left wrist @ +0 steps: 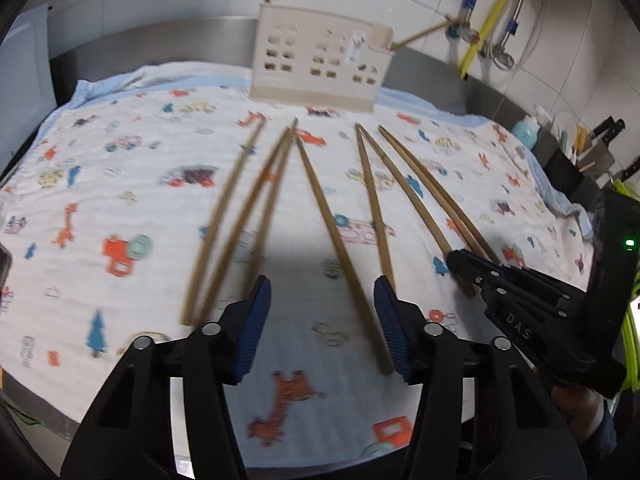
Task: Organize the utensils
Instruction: 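Move the left gripper to another chopstick and close on it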
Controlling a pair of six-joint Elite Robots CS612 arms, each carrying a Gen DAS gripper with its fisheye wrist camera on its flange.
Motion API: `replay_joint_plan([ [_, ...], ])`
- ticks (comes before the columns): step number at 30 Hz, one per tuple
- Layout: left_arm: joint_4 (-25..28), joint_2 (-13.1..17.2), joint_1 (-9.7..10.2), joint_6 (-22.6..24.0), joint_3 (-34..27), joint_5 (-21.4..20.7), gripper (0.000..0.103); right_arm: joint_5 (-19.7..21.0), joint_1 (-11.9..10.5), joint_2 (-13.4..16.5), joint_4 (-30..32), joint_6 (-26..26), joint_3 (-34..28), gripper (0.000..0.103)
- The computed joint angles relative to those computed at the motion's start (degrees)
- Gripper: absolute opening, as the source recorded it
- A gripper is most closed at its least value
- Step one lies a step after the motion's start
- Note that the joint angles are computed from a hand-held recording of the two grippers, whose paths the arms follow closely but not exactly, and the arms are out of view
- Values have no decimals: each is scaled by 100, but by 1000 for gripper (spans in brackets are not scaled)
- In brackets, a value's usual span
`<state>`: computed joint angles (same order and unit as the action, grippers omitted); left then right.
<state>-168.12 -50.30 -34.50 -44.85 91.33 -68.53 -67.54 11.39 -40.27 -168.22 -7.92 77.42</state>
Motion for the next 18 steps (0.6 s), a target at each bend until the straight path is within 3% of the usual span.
replay_joint_plan([
  [6,320,163,18,3,-278,-169,34,223,-67,2,2,18,18,7],
  [9,515,209,22,-43,-361,-149,31,306,-85,11,-16,40,21,7],
  [15,795,238,-44,126,-459,158,29,330,-89,20,-75,8,34,7],
  [18,1050,242,-82,186,-512,392,21,341,-88,23,-73,39,31,7],
])
